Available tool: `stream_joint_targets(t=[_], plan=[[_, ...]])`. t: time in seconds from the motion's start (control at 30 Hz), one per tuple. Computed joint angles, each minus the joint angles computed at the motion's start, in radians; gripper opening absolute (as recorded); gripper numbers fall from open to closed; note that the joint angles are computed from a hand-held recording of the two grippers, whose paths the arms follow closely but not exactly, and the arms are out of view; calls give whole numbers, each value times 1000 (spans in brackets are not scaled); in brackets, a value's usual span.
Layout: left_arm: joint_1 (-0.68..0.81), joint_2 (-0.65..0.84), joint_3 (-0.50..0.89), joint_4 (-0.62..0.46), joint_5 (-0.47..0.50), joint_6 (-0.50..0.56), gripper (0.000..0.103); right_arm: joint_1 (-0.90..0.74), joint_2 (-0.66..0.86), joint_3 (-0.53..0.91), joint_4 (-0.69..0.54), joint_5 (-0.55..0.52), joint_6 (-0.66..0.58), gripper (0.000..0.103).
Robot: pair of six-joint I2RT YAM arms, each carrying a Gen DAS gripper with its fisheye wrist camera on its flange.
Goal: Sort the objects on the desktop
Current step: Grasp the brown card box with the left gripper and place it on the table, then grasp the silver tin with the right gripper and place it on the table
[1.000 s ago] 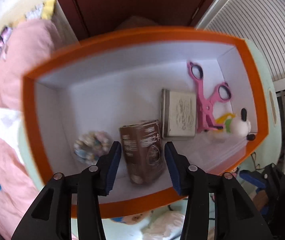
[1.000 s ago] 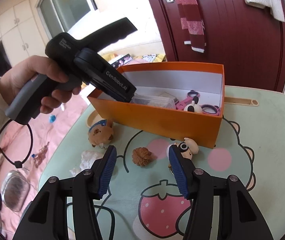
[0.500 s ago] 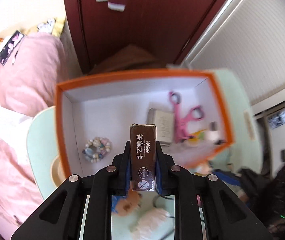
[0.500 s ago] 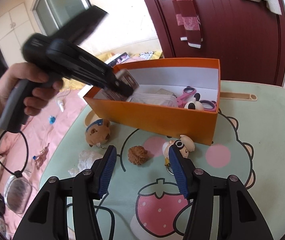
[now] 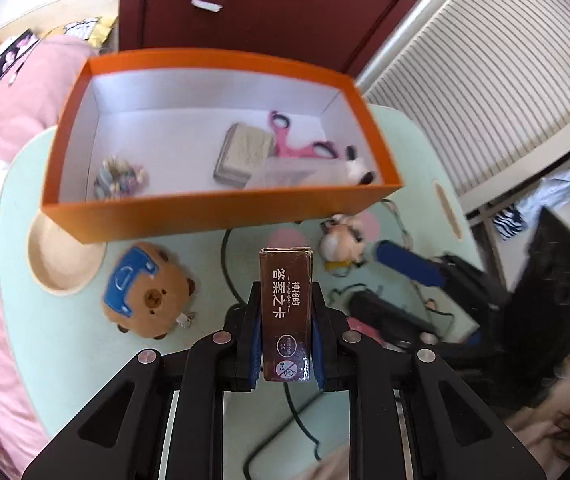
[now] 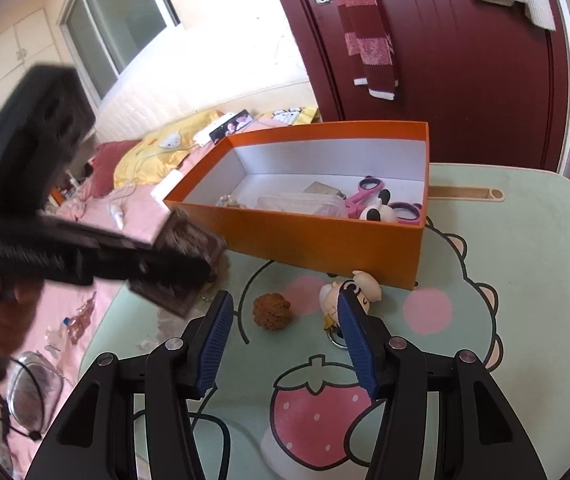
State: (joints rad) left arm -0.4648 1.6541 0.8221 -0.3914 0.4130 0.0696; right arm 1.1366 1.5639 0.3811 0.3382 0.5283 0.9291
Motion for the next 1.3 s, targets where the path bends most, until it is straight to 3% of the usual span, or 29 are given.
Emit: stream_joint_targets(t=[0.23,0.3,0.37,0.47,0.57,0.83,0.9,1.03,1.1,1.2,1.3], plan=[[-61,67,-90,223,-124,-99,21,9,-17,-7,-62,3,52,54],[-61,58,-118,286,-125,-137,27,8,-20,-4,-79,6,57,54],[-50,48,-127,310,-113,-169,53,8,-21,3,-94,10,57,54],[-11,6,-172,386,-51,-217,72,8,-32,17,-124,17,55,54],[37,-56,-225,461,4,-228,75,4,-47,36,-163,31,42,54],[129,-143,-407,784,-6,-266,75,-98,-200,79,-275,-11,-58,54],[121,-137,-454,902,-58,-273,75,-155,-211,140,-349,-39,-106,54],[115,-99,-494,1034,-108,-223,75,-291,-111,346,-548,-174,-237,54],[97,-76,-499,1060,-130,-213,75,-347,-38,443,-632,-283,-312,54],[109,-63,-500,1052,-85,-211,75,-401,76,579,-752,-411,-398,54],[136,-71,-509,1045,-31,-214,75,-416,163,658,-808,-463,-458,54]])
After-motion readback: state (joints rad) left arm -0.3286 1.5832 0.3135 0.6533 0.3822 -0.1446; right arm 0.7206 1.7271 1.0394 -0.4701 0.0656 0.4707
